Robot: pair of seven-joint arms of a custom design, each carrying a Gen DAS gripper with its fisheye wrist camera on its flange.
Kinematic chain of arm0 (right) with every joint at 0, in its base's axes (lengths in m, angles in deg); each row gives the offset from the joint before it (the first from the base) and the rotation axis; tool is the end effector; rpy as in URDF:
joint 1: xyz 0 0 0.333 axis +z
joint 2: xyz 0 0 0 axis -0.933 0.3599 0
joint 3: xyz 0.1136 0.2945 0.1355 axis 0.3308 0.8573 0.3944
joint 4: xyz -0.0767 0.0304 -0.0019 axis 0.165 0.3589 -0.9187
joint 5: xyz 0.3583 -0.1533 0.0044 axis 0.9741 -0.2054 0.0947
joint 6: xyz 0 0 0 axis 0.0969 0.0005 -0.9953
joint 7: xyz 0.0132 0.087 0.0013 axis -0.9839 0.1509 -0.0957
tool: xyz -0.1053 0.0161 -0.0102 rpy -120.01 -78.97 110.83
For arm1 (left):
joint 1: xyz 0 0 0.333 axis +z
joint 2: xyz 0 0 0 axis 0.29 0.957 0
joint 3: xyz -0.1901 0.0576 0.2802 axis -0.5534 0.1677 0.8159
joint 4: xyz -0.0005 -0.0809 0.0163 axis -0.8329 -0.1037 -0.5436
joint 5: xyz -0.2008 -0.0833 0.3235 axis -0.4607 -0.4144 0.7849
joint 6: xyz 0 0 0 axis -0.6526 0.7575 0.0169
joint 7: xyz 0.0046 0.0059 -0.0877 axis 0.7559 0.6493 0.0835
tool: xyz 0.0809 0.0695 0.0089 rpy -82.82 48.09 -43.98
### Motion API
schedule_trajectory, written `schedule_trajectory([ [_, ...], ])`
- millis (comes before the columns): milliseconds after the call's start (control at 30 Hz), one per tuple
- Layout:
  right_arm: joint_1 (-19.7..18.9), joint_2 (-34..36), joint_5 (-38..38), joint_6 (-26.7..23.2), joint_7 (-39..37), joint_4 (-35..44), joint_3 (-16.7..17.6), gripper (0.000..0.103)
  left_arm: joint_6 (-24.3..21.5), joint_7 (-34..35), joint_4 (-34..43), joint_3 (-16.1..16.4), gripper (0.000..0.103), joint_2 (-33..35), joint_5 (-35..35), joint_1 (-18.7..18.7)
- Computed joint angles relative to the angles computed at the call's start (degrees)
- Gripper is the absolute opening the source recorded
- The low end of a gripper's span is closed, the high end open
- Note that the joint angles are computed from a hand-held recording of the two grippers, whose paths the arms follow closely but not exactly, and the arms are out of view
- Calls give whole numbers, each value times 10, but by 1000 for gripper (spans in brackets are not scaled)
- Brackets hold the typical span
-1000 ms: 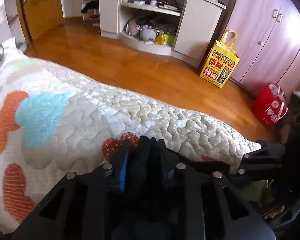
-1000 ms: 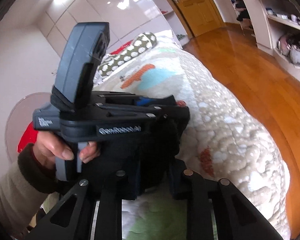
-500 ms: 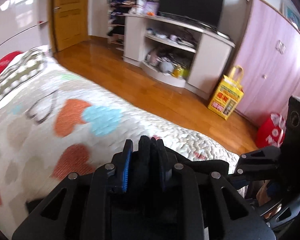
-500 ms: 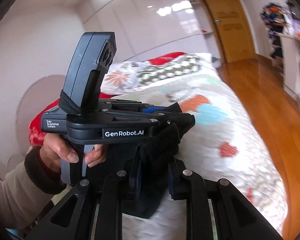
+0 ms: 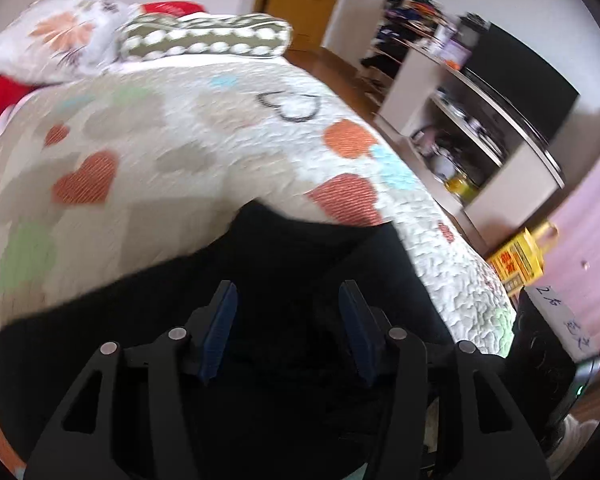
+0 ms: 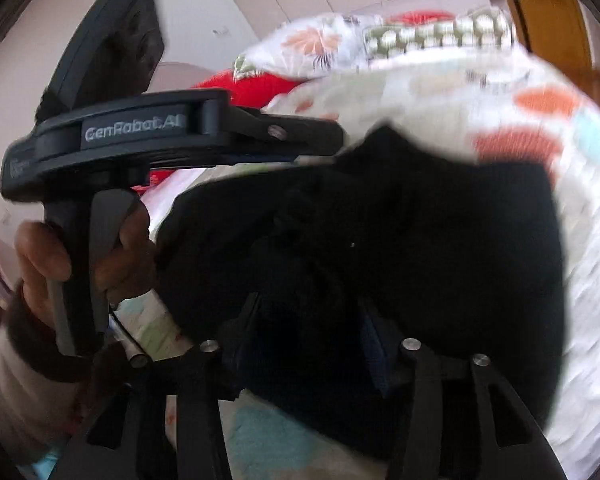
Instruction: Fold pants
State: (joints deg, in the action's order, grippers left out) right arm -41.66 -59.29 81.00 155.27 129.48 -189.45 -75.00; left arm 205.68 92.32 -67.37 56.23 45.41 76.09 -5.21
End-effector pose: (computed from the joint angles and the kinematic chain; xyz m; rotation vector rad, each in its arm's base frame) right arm 0.4958 0.3879 0.5112 -1.9687 1.0393 0.2018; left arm 0.5382 -0.3808 0.5631 -1.9036 2.0268 -0.9175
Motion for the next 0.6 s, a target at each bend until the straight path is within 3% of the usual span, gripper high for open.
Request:
schedule_trajectory([
  [33, -9, -13, 39, -9, -37, -7, 2, 58, 5, -15, -16, 3, 60, -12, 11, -3],
  [100, -11, -43, 63, 18, -67, -25, -6, 64, 16, -52, -35, 6, 76, -25, 41, -10],
  [133, -9, -51, 58, 31, -68, -29, -12, 64, 18, -77, -43, 7, 77, -30, 63, -15],
  [267, -2, -54, -102, 89, 46, -37, -31, 63, 9, -134, -50, 3, 77, -33, 118, -24],
  [400, -6, -23, -192, 85, 113, -15, -33, 47, -32, -196, -31, 1, 77, -16, 178, -38],
  [467, 4, 6, -281, 88, 175, 9, -36, 47, -74, -197, -17, 0, 77, -2, 185, -45],
  [533, 0, 19, -298, 86, 184, 17, -24, 47, -139, -210, -6, 3, 78, 4, 217, -57],
  [600, -14, 40, -281, 65, 156, 44, -6, 47, -123, -217, -36, 3, 83, -14, 210, -49],
])
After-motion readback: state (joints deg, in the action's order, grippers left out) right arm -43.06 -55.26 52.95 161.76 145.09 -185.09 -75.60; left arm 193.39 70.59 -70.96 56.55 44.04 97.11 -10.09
